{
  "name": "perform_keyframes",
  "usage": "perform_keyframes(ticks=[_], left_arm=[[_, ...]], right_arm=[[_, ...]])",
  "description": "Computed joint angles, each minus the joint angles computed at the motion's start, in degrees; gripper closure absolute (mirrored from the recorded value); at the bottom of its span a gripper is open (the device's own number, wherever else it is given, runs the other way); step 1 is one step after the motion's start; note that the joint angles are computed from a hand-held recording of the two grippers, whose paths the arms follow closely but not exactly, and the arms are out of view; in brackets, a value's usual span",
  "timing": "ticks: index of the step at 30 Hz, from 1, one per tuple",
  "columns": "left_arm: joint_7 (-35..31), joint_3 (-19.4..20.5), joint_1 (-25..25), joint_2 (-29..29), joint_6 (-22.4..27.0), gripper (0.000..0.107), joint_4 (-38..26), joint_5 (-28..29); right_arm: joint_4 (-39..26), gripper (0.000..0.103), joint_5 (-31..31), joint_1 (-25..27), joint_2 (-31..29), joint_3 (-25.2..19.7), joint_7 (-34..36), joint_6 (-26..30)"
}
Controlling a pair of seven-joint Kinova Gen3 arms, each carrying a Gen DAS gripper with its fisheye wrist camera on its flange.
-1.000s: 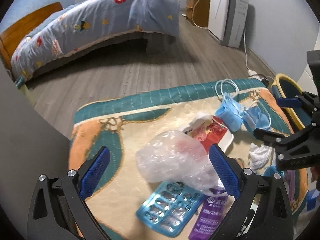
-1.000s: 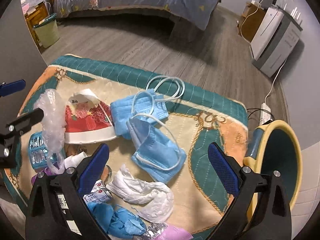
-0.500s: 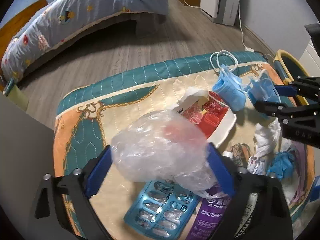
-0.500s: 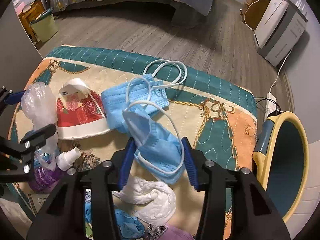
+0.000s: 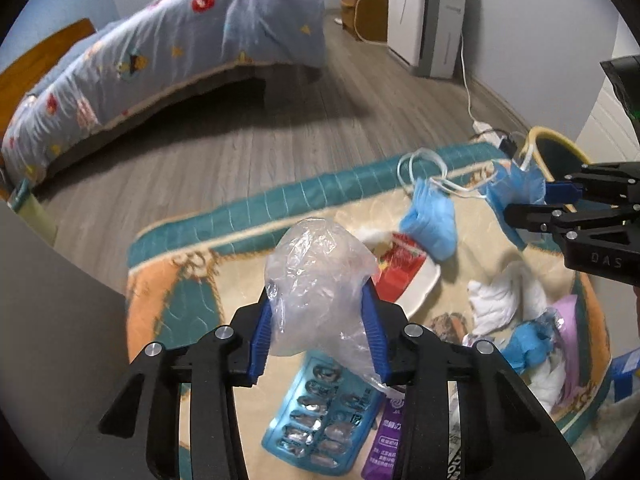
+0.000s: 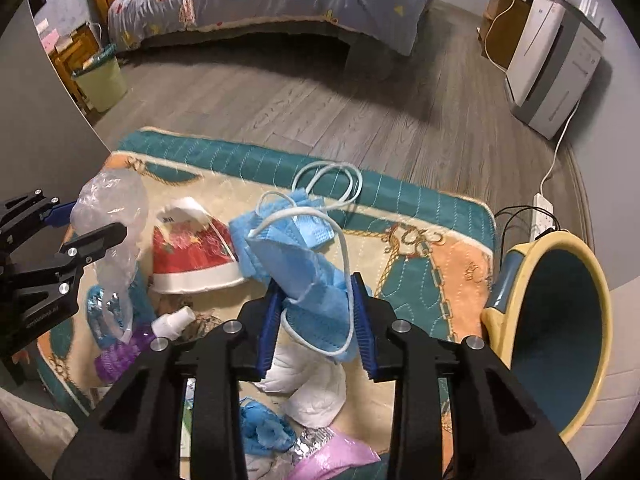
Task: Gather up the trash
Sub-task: 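Carry the mask and plastic wrap over the bin and open both tools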
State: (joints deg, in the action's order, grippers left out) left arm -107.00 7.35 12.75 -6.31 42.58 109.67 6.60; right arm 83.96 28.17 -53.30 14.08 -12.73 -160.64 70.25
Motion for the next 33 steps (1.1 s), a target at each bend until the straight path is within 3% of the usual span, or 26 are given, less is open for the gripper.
perform_keyframes(ticks=[7, 19, 33], left_arm=[[-0.4, -0.3, 1.0, -3.5, -1.8, 0.065, -1.4, 2.3], [0.5, 1.8, 4.3, -5.9, -3.3, 0.065, -4.0, 5.5], [9.0, 8.6, 9.6, -2.6, -6.4, 0.065, -6.5, -0.6]], right_arm=[[1.3, 0.07, 4.8, -1.0, -5.5, -1.0, -5.4, 3.0], [4.2, 0.07, 11.5, 1.7, -13.4, -7.6, -11.5, 10.8], [13.3, 0.07, 7.9, 11.4, -23.6, -13.2, -13.6, 11.6]])
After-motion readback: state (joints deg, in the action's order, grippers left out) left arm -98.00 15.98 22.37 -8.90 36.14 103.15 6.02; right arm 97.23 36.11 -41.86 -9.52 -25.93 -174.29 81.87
